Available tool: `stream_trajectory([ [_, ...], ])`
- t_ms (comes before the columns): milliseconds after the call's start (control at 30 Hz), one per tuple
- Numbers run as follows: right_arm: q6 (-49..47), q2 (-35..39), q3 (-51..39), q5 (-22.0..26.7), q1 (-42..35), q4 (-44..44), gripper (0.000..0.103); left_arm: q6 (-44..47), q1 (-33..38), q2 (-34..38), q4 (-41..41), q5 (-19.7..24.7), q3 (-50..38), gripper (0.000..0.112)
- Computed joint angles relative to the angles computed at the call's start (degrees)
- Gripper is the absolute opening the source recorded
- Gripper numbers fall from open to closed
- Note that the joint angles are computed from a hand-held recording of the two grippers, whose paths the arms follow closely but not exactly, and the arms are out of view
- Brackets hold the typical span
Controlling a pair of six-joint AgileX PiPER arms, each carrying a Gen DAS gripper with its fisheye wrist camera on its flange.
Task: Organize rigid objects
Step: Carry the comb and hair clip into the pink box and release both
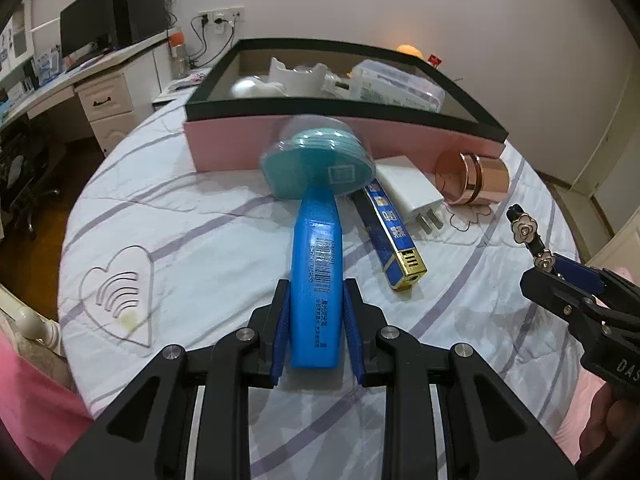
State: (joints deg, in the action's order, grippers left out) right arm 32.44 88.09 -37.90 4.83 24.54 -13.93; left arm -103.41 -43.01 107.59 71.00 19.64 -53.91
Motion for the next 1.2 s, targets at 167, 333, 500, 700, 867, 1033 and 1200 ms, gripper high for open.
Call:
stream_trajectory([
  [167,-0.61,-0.95,-1.06,1.18,0.85,0.74,0.062,-1.79,-0.45,-3.38,1.54,0.75,2.59,0.025],
  [333,-0.38,-1.24,-3.49,2.65,1.79,0.08,0.062,0.46,-0.52,-7.22,0.19,2.39,3.65,0.025],
  [500,-2.89,-0.05,-9.56,5.33,2.03,0.65,0.062,5.73,1.05,-9.58,-1.64,4.08,0.83,0.025],
  [700,-11.47,3.81,-20.34,9.08,1.19,5.56,0.062,16.51,5.27,-8.13,-6.69,3.05,-7.28,0.025],
  [867,-19.57,11.01,-32.34,12.77,-1.00,11.18,0.062,27.84,9.17,-2.57,-14.20,1.85,-17.77,0.025],
  [1033,-24.14,20.44,-45.98,18.28,-3.93,14.44,0.062,46.17,13.20,6.48,-29.29,2.75,-32.21,0.025],
  [1200,-27.23,30.97,-60.04,25.33,-7.11,17.71,0.062,64.54,16.54,17.41,-46.57,7.34,-48.78,0.025],
])
